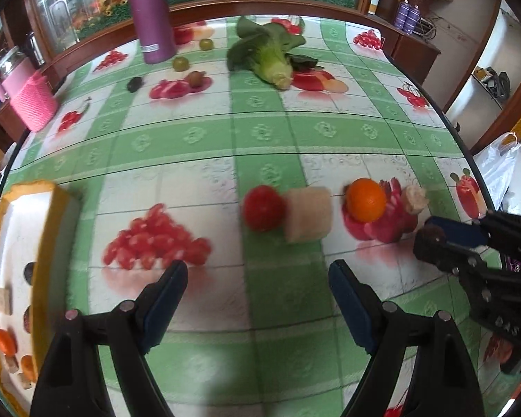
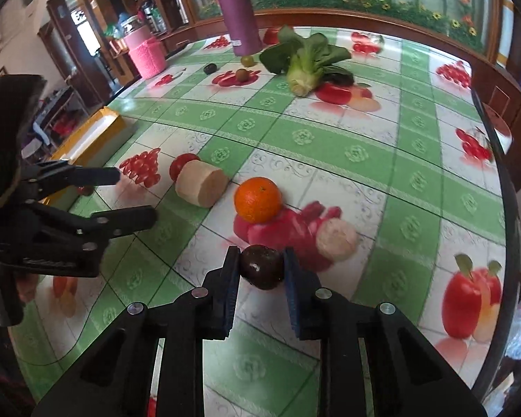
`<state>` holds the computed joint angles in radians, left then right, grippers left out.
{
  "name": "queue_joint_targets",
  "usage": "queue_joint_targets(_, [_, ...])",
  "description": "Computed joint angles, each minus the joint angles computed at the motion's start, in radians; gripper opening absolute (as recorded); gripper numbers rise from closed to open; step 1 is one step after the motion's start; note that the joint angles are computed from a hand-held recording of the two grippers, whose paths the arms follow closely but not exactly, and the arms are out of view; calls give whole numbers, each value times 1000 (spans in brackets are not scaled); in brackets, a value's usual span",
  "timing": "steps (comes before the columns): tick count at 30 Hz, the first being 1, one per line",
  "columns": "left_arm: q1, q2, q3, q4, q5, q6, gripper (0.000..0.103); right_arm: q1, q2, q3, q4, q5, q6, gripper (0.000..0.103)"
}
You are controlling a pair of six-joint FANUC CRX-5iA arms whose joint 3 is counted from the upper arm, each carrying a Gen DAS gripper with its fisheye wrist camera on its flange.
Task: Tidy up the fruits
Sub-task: 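Grasp a dark plum with the right gripper while the left gripper grasps a bread cube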
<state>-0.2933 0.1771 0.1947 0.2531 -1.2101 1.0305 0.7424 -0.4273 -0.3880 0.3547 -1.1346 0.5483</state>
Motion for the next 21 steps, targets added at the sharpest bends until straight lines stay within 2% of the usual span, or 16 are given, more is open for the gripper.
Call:
queue_joint_targets(6, [-46, 39, 15, 12, 39, 50, 83, 1, -31, -27, -13, -1, -51, 25])
queue_joint_targets(7, [-50, 47, 18, 14, 46, 56, 75, 4, -36, -33, -11, -1, -61, 25])
queue_joint_targets(8, [-52, 54, 19, 17, 53, 61, 73, 6, -40, -36, -12, 0, -65, 25])
queue_joint_targets(9, [-57, 56, 20, 2, 69, 77, 66, 7, -44, -39, -13, 4, -69, 25])
queue_joint_targets(12, [-54, 51, 1, 7, 118, 68, 57, 20, -52, -45, -1, 4, -85, 25])
queue_joint_targets(14, [-44, 44, -13, 29, 122, 40, 37, 32, -58, -49, 10, -2, -97, 25])
queue_joint_targets(21, [23, 8, -56, 86, 39, -25, 37, 57, -52, -43, 12, -29, -113, 25])
